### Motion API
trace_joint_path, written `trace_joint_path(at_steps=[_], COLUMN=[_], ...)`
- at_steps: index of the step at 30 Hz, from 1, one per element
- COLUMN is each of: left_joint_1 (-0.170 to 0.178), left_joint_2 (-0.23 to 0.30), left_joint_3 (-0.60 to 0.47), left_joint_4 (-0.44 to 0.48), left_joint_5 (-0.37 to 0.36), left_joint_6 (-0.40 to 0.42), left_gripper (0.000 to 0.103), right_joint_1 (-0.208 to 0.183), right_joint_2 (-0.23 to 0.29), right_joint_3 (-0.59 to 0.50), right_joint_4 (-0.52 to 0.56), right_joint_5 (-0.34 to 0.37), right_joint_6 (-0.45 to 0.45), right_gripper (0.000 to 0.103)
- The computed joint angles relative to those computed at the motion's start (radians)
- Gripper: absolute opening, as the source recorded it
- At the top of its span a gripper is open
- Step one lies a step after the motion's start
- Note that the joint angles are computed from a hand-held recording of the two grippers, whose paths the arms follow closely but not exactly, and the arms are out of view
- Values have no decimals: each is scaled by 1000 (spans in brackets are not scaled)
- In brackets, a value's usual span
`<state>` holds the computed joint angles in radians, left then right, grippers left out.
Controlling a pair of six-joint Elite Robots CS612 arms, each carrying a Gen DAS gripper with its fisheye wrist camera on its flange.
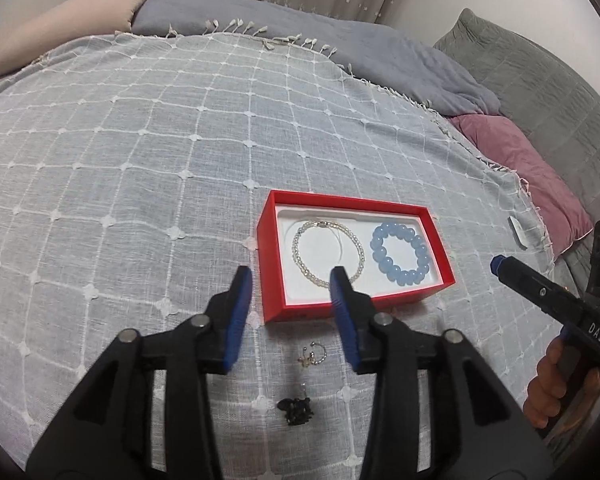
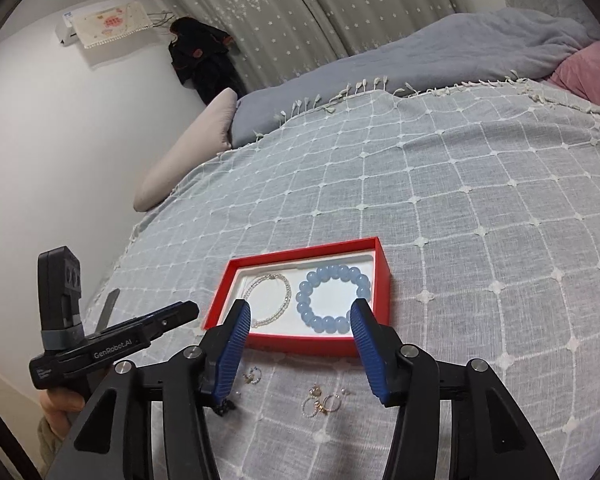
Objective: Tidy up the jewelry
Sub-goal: 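Open both tools to drop the bracelets into the box, then grasp the black hair clip with the left tool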
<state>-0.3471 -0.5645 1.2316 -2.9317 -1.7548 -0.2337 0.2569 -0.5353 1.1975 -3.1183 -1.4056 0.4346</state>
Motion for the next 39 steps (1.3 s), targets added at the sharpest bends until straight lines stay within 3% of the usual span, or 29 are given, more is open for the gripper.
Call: trace_joint_path(at_steps=[2, 5, 10, 14, 17, 23, 31, 35, 39], left_joint_1=[-5, -7, -6, -1, -5, -3, -15, -25, -38], left_joint_2=[-1, -2, -23, -36, -42, -50, -59, -55, -55], left_joint_3=[2, -2, 36, 63, 72, 90, 121, 117, 121], left_joint_4=[13, 53, 65, 85, 134, 181, 149, 186, 183], left_joint_5=[16, 20, 23, -10, -3, -58, -3, -6, 36], left_joint_6=[2, -8, -25, -34, -26, -17, -9, 27, 60], left_gripper=[47, 47, 52, 57, 57, 57, 57, 57, 57], right_joint_1=[4, 9, 25, 26, 33, 23, 23, 26, 29], right_joint_2=[-1, -1, -15, -26, -35, -27, -30, -22, -17], right_joint_3=[-3, -7, 13, 25, 38, 24, 28, 7, -3], right_joint_4=[18, 40, 22, 67, 118, 213, 231, 293, 315], right_joint_5=[-14, -31, -142, -124, -150, -87, -75, -69, -67], right_joint_6=[-21, -39, -68, -69, -83, -49, -40, -49, -70], right_gripper=[61, 61, 61, 61, 60, 55, 53, 53, 47])
